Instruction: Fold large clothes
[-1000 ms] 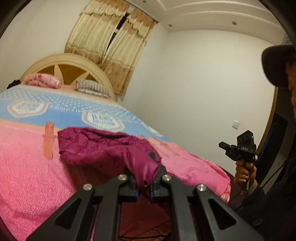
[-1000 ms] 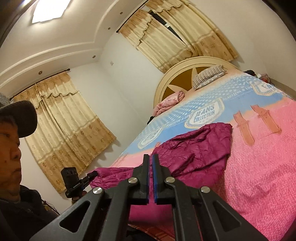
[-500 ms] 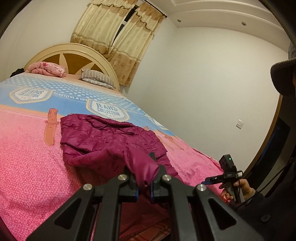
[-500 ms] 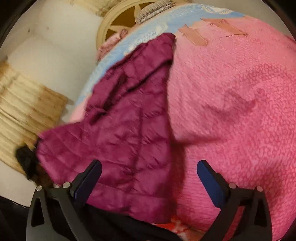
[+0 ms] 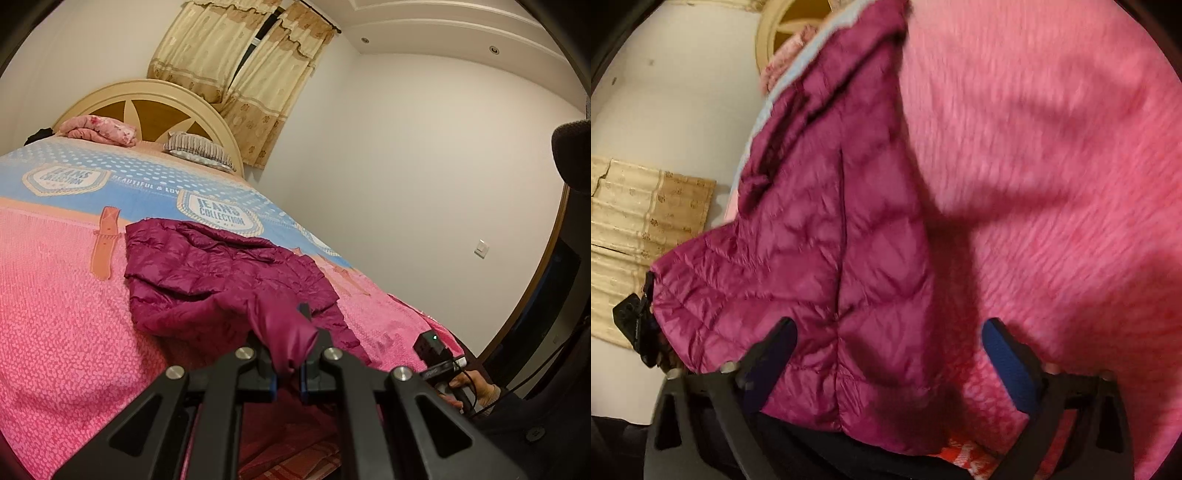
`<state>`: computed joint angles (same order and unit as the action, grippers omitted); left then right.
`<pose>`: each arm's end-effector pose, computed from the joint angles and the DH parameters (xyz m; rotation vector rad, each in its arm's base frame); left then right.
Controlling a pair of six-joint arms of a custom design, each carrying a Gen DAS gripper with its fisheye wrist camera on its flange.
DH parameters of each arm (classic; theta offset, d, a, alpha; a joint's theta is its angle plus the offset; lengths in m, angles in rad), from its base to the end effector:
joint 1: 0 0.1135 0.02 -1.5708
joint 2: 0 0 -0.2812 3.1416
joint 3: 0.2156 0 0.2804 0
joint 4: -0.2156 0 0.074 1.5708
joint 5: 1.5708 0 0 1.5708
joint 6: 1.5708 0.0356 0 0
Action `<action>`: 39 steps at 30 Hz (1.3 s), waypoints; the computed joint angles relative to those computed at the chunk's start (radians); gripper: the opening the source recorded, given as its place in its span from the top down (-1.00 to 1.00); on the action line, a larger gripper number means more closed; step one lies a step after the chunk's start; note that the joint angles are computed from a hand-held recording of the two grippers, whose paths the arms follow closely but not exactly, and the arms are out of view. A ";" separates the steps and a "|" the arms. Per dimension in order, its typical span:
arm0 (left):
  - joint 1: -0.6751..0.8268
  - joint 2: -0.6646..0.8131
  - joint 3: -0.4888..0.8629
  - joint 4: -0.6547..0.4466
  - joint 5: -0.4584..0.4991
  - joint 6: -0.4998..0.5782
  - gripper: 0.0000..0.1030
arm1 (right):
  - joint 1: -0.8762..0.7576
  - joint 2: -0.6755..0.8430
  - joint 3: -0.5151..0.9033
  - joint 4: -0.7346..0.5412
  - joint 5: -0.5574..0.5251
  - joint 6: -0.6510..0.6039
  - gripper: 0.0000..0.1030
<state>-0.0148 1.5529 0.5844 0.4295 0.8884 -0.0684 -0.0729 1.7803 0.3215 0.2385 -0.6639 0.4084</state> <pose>0.3019 -0.0321 0.1534 0.4764 1.9736 -0.9783 0.2048 0.0070 0.0272 0.4902 2.6986 1.0114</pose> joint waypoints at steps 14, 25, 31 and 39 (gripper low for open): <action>0.024 0.079 0.160 0.105 0.055 -0.185 0.85 | -0.225 -0.722 0.055 -0.311 -0.209 -0.034 0.94; -0.029 0.513 0.741 -0.147 -0.032 -0.209 0.85 | -0.154 -0.188 0.455 -0.050 -0.089 0.152 0.94; -0.073 0.742 1.084 -0.355 -0.132 -0.145 0.85 | -0.134 0.108 0.758 -0.088 -0.011 0.201 0.94; -0.119 0.957 1.395 -0.550 -0.312 -0.094 0.68 | -0.121 0.449 1.146 -0.223 0.102 0.228 0.94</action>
